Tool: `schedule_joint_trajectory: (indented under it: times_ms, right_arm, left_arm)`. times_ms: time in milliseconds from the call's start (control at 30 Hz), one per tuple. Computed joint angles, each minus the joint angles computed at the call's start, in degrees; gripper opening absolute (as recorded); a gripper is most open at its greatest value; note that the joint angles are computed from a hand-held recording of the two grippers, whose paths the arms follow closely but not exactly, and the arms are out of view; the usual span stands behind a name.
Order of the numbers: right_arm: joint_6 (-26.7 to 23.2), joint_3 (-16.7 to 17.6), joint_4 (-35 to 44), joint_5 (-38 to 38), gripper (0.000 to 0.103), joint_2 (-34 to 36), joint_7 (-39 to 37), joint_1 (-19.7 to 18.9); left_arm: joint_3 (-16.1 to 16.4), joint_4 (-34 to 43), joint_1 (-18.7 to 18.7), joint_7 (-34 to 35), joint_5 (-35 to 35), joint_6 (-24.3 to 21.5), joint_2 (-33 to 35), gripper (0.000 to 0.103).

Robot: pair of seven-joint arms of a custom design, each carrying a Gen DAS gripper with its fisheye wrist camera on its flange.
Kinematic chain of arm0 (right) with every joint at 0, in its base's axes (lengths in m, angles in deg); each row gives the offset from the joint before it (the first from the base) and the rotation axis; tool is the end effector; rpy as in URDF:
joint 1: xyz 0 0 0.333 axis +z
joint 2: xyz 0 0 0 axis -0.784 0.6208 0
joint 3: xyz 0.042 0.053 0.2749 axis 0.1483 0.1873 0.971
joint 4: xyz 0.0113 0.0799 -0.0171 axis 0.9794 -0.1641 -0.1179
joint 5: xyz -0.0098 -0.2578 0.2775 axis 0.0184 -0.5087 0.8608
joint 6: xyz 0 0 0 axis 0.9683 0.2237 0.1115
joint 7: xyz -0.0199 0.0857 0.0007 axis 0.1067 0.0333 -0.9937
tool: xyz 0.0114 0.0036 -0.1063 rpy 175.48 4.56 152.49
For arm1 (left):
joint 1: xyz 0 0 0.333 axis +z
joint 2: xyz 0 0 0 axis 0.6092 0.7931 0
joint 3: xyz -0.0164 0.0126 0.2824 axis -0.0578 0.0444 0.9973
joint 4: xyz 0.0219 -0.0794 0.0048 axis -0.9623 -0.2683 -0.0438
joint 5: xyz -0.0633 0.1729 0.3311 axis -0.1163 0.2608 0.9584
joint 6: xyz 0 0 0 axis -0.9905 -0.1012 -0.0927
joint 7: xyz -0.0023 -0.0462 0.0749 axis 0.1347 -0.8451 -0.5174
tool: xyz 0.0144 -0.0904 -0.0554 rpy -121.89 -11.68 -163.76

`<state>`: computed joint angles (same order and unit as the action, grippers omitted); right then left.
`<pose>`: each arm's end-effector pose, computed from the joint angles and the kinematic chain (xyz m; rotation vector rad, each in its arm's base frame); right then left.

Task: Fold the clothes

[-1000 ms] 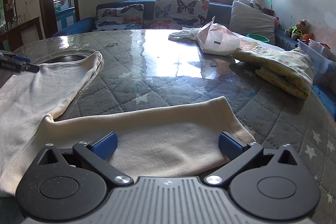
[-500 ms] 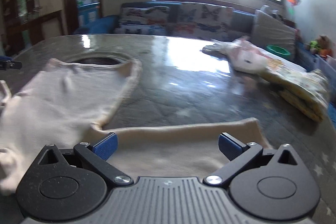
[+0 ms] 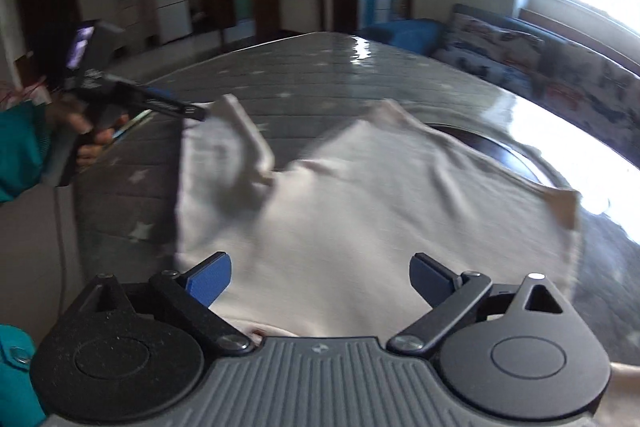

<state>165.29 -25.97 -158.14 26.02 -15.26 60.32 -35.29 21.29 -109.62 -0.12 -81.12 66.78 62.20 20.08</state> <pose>0.5310 0.2026 0.4742 -2.2922 0.4605 -0.1633 0.4326 -0.4456 0.4346 -1.9976 1.1786 -0.4629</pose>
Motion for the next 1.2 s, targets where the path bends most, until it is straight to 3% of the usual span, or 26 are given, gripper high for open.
schedule_joint_trajectory:
  times_ms: [100, 167, 233, 267, 333, 400, 600, 867, 933, 1000, 1133, 1200]
  right_arm:
    - [-1.46, 1.09, -1.05, -0.72, 0.082, -1.04, -0.33, 1.33]
    - [-2.13, 1.42, -1.66, -1.01, 0.074, -1.6, -0.69, 2.14]
    - [-2.67, 1.61, -2.23, -1.19, 0.069, -2.1, -1.17, 2.87]
    - [-2.91, 1.66, -2.45, -1.2, 0.062, -2.28, -1.49, 3.19]
    - [-3.41, 1.77, -2.78, -1.3, 0.056, -2.48, -1.91, 3.8]
    - [-3.88, 1.83, -2.78, -1.76, 0.048, -2.24, -1.74, 4.2]
    - [-2.11, 2.37, -5.17, -2.7, 0.036, -2.95, -3.69, 5.43]
    - [-7.99, 0.89, -5.89, -1.09, 0.034, -4.78, -6.11, 5.08]
    - [-8.4, 0.31, -6.02, 0.27, 0.035, -5.56, -6.01, 4.63]
    - [-8.27, -0.29, -6.05, 0.5, 0.043, -6.02, -4.58, 3.89]
    - [-10.14, -0.73, -5.01, -3.72, 0.043, -4.7, 0.8, 2.38]
    - [-10.47, -1.05, -5.91, -3.3, 0.047, -5.35, -0.88, 1.93]
  left_arm:
    - [0.16, -1.5, 0.35, -0.98, 1.19, 2.46, -0.68, 0.057]
    - [0.14, -2.65, 0.75, -1.72, 1.99, 4.43, -1.38, 0.032]
    - [-0.04, -2.48, 0.47, -1.4, 2.75, 3.52, -1.2, 0.016]
    - [-0.12, -2.88, 0.42, -1.8, 3.03, 3.67, -1.53, 0.01]
    - [-0.38, -4.19, 0.37, -3.48, 3.49, 3.94, -2.69, 0.007]
    - [-0.89, -4.9, -0.13, -4.97, 4.16, 2.09, -3.61, 0.007]
    - [-2.75, -6.15, -1.02, -7.35, 5.32, -3.11, -5.52, 0.006]
    - [-3.08, -5.95, -0.14, -6.85, 2.39, -4.12, -5.21, 0.007]
    - [-3.08, -5.15, -0.29, -5.94, 2.24, -4.65, -4.57, 0.01]
    - [-2.99, -4.26, -0.61, -5.5, 2.17, -5.54, -3.97, 0.015]
    - [-2.65, -1.63, -1.86, -5.79, 2.47, -8.62, -2.31, 0.033]
    - [-2.48, -0.29, -2.54, -5.66, 2.98, -9.66, -1.67, 0.044]
